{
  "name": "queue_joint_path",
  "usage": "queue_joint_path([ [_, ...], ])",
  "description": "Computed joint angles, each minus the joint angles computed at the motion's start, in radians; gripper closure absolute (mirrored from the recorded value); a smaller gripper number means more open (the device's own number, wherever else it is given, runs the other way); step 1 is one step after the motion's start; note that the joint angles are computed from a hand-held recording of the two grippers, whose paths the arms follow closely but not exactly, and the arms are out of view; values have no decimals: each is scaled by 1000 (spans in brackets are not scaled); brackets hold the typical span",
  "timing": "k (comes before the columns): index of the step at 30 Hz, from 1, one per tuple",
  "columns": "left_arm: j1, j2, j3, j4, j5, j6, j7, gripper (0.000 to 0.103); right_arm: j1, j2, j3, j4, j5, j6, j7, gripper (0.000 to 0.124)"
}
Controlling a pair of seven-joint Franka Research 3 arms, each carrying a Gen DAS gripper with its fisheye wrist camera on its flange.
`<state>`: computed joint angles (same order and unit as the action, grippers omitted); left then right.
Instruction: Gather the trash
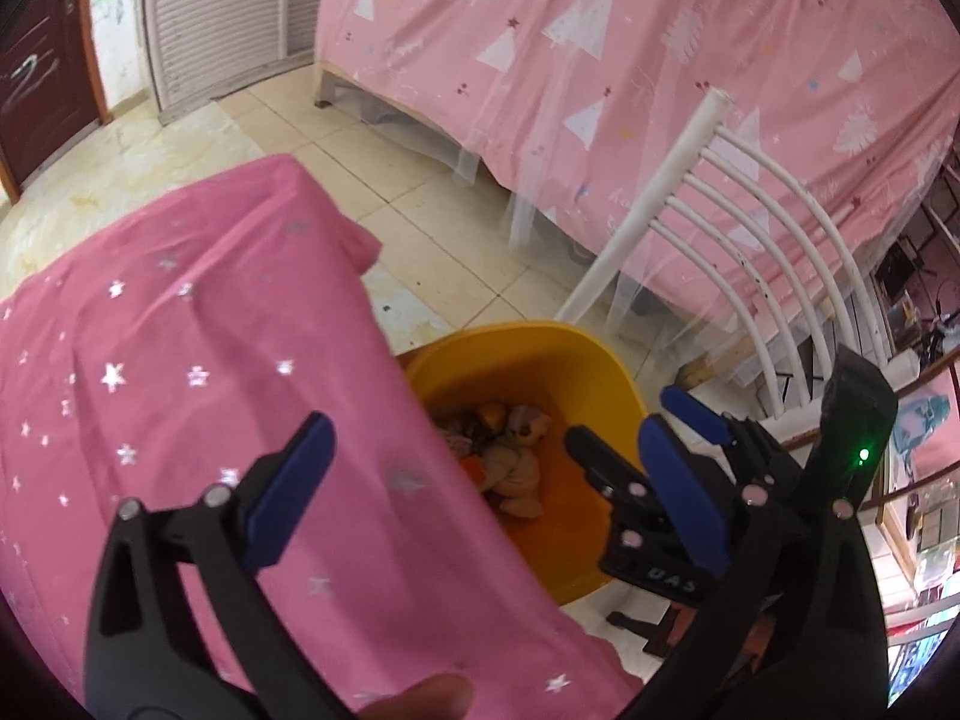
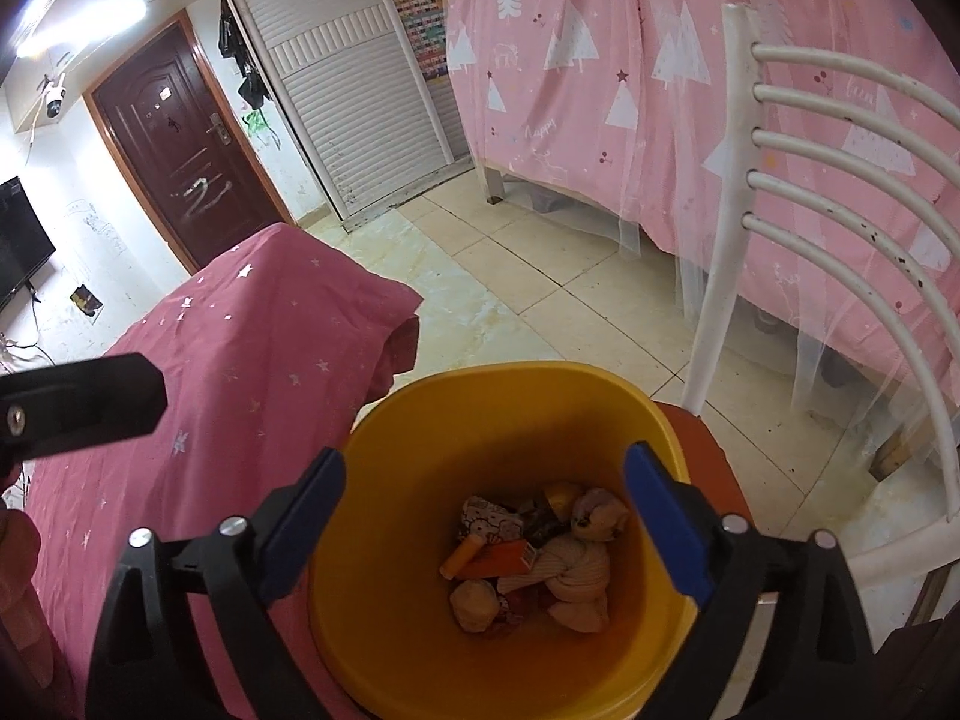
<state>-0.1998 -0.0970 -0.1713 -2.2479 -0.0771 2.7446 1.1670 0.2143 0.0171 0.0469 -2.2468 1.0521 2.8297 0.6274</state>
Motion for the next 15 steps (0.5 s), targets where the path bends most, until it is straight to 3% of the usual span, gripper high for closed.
queue_joint_path([
  [9, 28, -129, 24, -116, 59, 47, -54, 6, 42, -74, 9, -33, -50, 77, 48, 29],
  [15, 75, -254, 22, -209, 181, 40, -138, 6, 97, -130, 8, -42, -54, 97, 49, 29],
])
